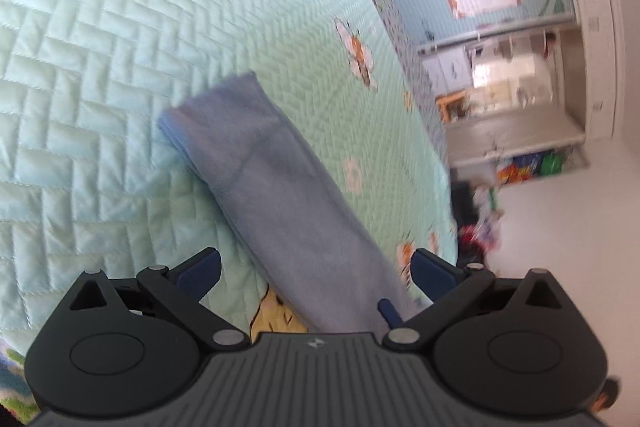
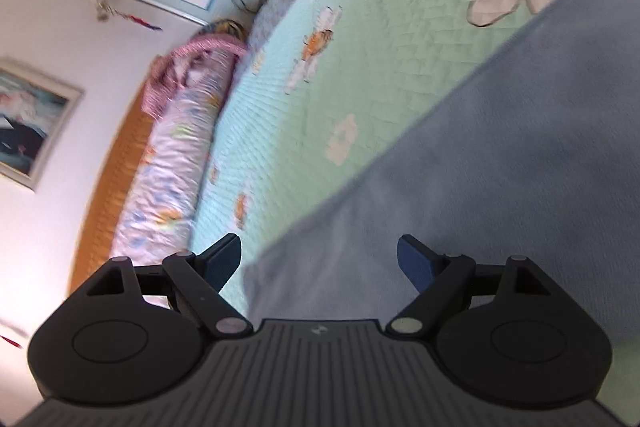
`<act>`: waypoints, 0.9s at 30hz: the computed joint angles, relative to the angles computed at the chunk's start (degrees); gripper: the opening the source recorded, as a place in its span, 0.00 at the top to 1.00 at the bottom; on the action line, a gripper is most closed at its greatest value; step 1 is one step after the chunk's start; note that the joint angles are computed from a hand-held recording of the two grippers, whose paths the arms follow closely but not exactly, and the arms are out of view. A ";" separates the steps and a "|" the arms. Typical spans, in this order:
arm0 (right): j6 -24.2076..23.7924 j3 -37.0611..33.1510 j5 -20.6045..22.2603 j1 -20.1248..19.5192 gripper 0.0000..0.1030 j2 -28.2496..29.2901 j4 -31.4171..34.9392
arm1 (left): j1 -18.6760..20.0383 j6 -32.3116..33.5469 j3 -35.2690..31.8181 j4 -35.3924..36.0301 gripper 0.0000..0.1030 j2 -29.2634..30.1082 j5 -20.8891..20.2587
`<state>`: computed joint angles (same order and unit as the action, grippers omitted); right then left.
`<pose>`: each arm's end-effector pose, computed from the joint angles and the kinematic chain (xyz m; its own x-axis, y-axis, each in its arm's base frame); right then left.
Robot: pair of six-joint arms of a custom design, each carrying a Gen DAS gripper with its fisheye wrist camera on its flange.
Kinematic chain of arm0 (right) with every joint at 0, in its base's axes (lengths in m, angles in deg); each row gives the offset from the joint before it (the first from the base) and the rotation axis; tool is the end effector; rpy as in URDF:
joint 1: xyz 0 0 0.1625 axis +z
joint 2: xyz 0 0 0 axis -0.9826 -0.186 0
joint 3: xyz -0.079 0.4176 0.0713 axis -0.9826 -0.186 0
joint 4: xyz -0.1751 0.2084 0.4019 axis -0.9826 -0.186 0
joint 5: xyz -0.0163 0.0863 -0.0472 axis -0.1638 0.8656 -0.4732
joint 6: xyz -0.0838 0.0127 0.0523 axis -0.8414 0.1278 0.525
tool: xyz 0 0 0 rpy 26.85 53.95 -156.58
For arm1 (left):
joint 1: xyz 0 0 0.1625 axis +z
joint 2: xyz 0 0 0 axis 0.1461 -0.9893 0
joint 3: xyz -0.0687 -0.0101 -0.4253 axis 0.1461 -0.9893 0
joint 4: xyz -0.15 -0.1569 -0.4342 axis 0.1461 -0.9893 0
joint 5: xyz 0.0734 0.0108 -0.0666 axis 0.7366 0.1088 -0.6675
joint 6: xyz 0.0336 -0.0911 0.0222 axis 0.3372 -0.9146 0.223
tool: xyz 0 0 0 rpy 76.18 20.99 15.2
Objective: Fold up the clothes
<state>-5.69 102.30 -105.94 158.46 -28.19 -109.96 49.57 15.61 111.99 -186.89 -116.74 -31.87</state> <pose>-0.0043 -0.9191 0.2287 -0.9322 -0.2321 -0.2776 -0.1632 0.9544 -0.2501 -0.1900 -0.6776 0.0327 -0.8085 -0.4269 0.4050 -0.5418 0.2715 -0.7954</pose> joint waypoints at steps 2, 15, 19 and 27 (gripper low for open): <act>0.11 -1.85 1.57 0.29 0.17 1.56 1.39 | 0.39 0.66 -0.13 -4.34 0.00 0.73 -0.53; -3.75 -6.67 -1.06 -0.95 0.42 4.32 2.72 | 0.80 -1.38 -1.20 -9.19 0.00 2.90 4.77; -3.93 -4.78 -0.67 -1.37 0.35 2.69 1.27 | 1.17 0.50 -2.50 -10.45 0.00 4.13 5.13; -4.99 -3.57 -0.62 -1.82 0.35 1.63 1.80 | 3.31 13.08 -8.48 -15.59 0.00 8.23 3.49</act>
<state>-10.69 98.73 -106.56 156.63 -26.56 -108.15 52.88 28.69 103.51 -202.49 -108.52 -28.38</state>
